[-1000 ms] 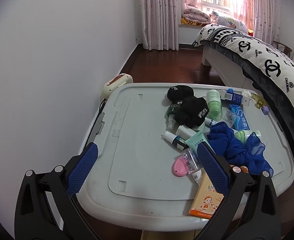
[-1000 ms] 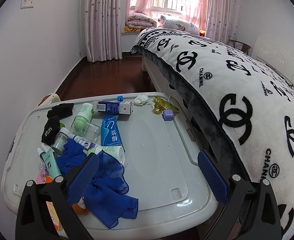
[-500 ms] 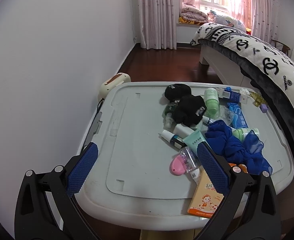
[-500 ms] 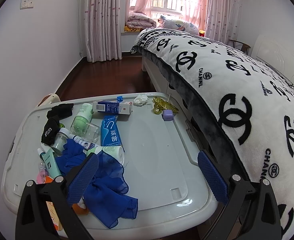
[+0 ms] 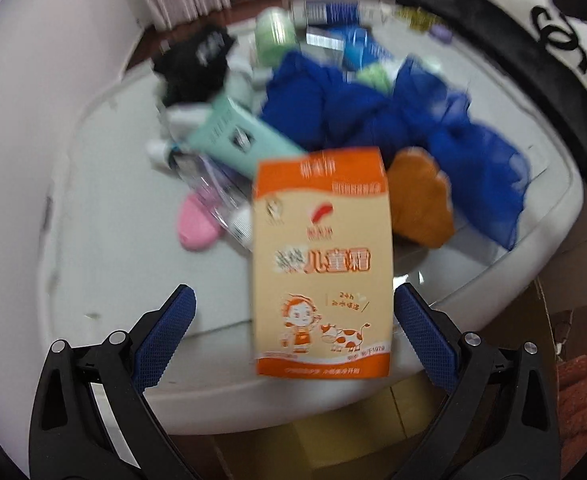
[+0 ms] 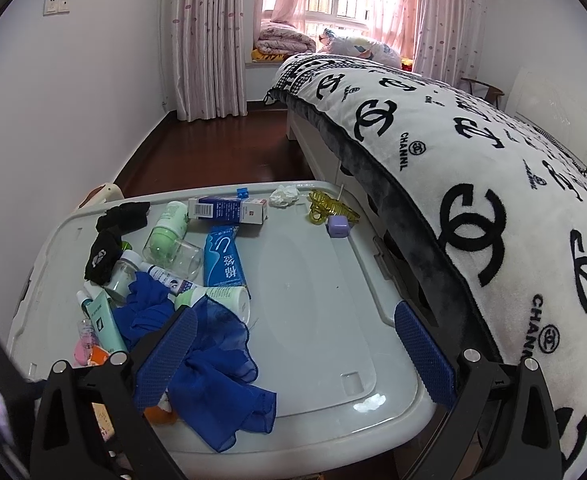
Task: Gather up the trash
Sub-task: 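Grasp the orange cream box with the left gripper and lower it into the cardboard box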
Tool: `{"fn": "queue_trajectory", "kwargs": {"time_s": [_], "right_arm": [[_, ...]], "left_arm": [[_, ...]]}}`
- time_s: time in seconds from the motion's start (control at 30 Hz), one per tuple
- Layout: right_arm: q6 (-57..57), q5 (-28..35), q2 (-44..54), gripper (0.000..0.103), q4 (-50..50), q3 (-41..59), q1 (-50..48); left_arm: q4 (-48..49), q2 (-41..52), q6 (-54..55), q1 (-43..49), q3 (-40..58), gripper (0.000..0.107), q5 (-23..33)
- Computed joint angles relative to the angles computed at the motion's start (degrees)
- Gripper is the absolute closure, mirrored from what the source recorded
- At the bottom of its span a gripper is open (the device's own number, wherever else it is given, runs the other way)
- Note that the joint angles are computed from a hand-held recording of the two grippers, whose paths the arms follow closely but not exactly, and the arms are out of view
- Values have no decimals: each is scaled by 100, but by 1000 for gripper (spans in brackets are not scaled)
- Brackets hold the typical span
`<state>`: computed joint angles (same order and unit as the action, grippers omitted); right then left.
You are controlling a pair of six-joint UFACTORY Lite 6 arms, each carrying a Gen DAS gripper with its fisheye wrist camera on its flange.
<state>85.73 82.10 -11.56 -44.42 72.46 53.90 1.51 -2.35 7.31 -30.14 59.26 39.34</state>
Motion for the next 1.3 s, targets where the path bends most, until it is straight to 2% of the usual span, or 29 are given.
{"fn": "queue_trajectory", "kwargs": {"time_s": [0.07,0.1,0.17,0.37,0.47,0.57,0.67,0.7,0.8,0.83,0.87,0.93,1.13,1.3], "right_arm": [[-30,-71,64,5,45,-4,23],[-63,-104,144,5,68,10,55],[-145,-264,243,5,125,-21,58],[-472,-1068,549,5,453,-174,4],[-765,-1454,990,5,532,-5,198],[-1195,-1733,1772,5,606,443,535],[-1446,-1608,2738,6,410,1057,792],[-1565,-1536,3036,13,382,1244,799],[-1917,-1791,3504,56,898,1382,519],[-1859,-1973,3401,57,995,1208,451],[-1654,-2077,3255,62,911,1048,481],[-1660,-1977,3137,66,858,1057,518],[-1135,-1572,2056,67,219,1003,726],[-775,-948,1022,67,58,664,1372]], "left_arm": [[147,255,-259,-45,7,12,-102],[10,349,-204,-23,34,16,-85],[-203,239,17,64,25,43,-116],[-1437,-311,1150,1007,622,43,617],[-1910,-539,1551,1829,1121,43,1091],[-1875,-484,1520,2416,1648,43,1121],[-2029,-307,1494,2711,1887,43,1166],[-2088,-256,1464,2793,1953,43,1245],[-1916,-249,1315,2788,1885,43,1283],[-1852,-264,1320,2801,1848,43,1290],[-1773,-266,1261,2742,1810,43,1262],[-1763,-228,1264,2731,1819,43,1257],[-1710,-610,1440,2717,1474,43,1147],[-1816,-1618,2092,2718,379,43,1396]]}}
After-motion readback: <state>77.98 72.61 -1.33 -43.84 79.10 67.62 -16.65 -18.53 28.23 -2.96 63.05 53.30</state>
